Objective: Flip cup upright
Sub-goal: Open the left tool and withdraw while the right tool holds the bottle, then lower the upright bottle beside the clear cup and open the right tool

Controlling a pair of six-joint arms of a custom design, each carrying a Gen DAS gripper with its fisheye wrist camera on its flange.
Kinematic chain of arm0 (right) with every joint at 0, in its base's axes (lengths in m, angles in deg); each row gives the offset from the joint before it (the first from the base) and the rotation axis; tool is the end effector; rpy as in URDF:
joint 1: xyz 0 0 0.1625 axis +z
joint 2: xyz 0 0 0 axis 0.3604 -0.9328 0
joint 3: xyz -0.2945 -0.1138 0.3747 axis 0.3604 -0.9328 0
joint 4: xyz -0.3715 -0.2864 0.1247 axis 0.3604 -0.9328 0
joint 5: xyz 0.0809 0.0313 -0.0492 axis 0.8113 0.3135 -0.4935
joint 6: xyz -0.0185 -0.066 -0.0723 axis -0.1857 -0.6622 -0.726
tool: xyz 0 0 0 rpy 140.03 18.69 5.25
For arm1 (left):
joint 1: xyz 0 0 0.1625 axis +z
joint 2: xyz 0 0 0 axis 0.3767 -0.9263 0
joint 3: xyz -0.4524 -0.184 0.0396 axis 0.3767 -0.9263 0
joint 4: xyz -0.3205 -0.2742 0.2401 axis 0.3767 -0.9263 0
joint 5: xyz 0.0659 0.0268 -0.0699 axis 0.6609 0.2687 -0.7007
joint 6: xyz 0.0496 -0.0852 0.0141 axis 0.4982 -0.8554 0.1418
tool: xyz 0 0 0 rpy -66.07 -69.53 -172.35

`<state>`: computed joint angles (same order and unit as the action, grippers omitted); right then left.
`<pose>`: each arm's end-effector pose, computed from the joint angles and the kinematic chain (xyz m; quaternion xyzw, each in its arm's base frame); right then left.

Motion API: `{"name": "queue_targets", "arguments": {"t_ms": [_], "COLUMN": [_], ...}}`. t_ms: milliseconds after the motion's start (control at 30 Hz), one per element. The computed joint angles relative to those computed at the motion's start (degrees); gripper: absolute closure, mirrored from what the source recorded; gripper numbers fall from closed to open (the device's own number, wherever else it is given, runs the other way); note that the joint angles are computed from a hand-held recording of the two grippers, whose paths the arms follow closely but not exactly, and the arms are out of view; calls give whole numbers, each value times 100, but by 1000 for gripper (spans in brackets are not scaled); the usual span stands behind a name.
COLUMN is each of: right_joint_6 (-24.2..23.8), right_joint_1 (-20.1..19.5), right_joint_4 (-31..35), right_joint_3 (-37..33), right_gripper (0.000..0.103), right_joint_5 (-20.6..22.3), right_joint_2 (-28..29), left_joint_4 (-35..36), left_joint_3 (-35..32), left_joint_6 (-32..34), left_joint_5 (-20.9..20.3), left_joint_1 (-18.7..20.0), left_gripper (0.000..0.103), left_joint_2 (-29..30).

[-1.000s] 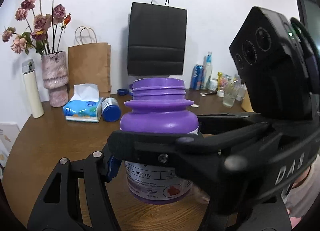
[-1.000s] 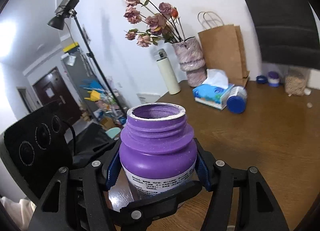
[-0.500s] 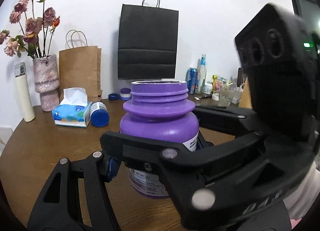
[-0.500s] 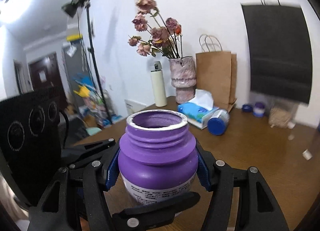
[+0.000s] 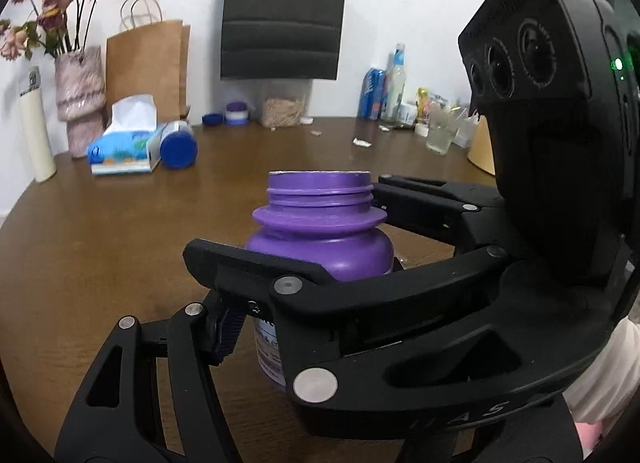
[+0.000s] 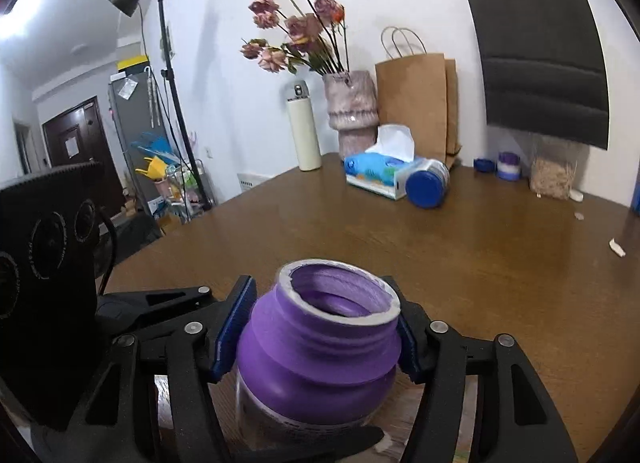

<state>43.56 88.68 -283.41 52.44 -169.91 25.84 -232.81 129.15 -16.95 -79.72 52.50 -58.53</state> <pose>0.3570 -0.7145 -0.0244 0.2701 -0.8321 0.4353 0.2126 -0.0628 -0.7235 0.2577 0.5055 0.8314 -0.2248 0.0531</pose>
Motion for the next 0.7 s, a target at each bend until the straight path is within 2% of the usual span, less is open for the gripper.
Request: {"name": "queue_targets", "arguments": {"t_ms": [67,133,233,267,433,567,700], "right_joint_6": [-166,-414,-814,-997,-1186,-1068,-703], "right_joint_1": [25,88,160,180,157,89,30], "right_joint_4": [-33,-150,-569,-773,-845,-517,-128], "right_joint_3": [3,-58,-159,-250,-536,-683,-557], "right_gripper": [37,37,37,37,36,36,36], "right_joint_5": [-110,-402,-889,-1141,-1827,-2014,-1850], "right_joint_2": [11,73,208,288,428,432,283], "left_joint_4": [-175,-301,-28,6,-120,-248,-390], "left_joint_3": [92,134,62,53,53,67,134], "left_joint_6": [-16,-105,-270,-369,-866,-1178,-1193], "left_joint_5": [72,206,376,515,941,1021,1025], "left_joint_1": [-19,-28,0,6,97,157,154], "left_gripper": [38,20,12,11,10,10,10], "left_joint_2": [-16,-9,-31,-45,-122,-190,-252]}}
